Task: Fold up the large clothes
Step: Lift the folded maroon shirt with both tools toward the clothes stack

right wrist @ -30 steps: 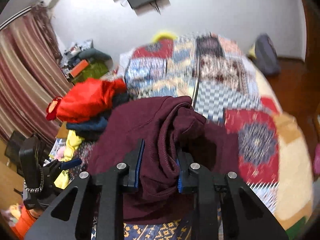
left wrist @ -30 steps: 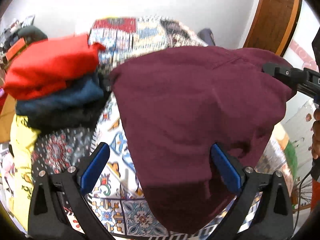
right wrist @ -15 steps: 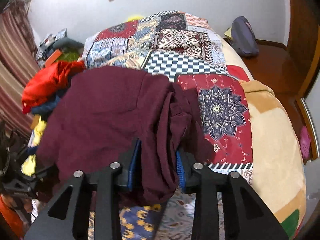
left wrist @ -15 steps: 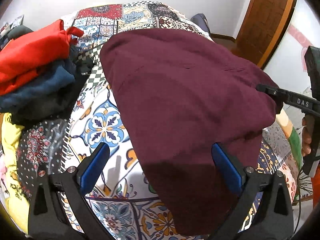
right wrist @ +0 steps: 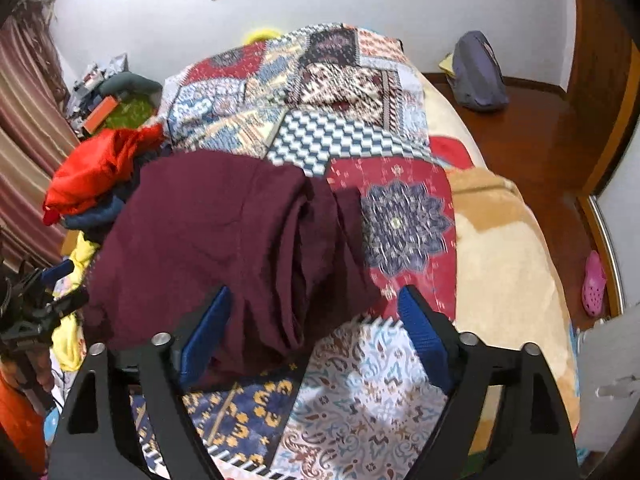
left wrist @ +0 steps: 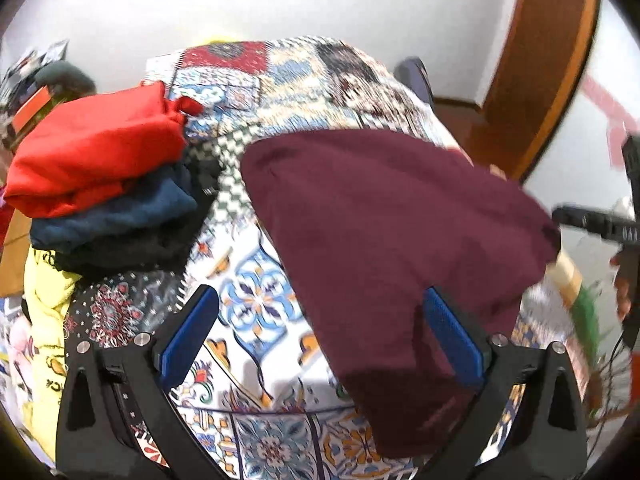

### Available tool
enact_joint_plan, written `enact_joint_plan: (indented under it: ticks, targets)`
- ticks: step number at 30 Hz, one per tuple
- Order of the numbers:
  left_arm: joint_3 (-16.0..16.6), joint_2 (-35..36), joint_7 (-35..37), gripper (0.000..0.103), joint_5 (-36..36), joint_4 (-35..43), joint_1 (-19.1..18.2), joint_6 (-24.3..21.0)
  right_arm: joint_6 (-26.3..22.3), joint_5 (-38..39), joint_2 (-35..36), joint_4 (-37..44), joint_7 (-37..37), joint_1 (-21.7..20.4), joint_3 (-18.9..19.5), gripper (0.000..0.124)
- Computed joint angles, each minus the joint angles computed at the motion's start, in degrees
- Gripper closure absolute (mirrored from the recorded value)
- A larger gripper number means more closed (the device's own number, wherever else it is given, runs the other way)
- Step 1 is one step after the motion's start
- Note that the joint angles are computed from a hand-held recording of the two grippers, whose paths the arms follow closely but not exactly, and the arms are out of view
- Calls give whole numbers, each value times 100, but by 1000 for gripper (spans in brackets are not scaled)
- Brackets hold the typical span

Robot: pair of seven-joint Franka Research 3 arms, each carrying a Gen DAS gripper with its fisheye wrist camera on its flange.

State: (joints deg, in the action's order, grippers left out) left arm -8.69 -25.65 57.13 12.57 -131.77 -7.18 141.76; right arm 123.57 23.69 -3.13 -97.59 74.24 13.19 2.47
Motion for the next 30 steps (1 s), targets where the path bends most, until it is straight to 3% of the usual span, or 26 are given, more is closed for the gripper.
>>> enact_joint_plan:
  ticks: [4,8,11,15,19,25,30]
  targets:
    - [263,256,48,0,-409,171,-19,119,15,198,300,287,119,11,7,29]
    - [830,671,806,0,-2004,352,-407,109,-378,544,858,812,151,-68,-9,29]
    - [980,984,1335,0,-2980,470,-480,81,-787,562,1344,1305,258,-144,8,29]
    - [979,1320,1852,0,-3901,619,-414,54,-1405,819,1948,1921,235,-318,80,21]
    - [924,1648,2294,0,-4698,819,-239,-131,-1987,1284,2488,2484,109,-564,206,21]
    - [753,1940,2918,0,-5734,1026,118,-413,-2799,1883,3308,3354,479,-839,436,21]
    - [553,2017,3168,6,-5887,1101,326,-366,-2766,2070,3390,3402,538,-876,540,21]
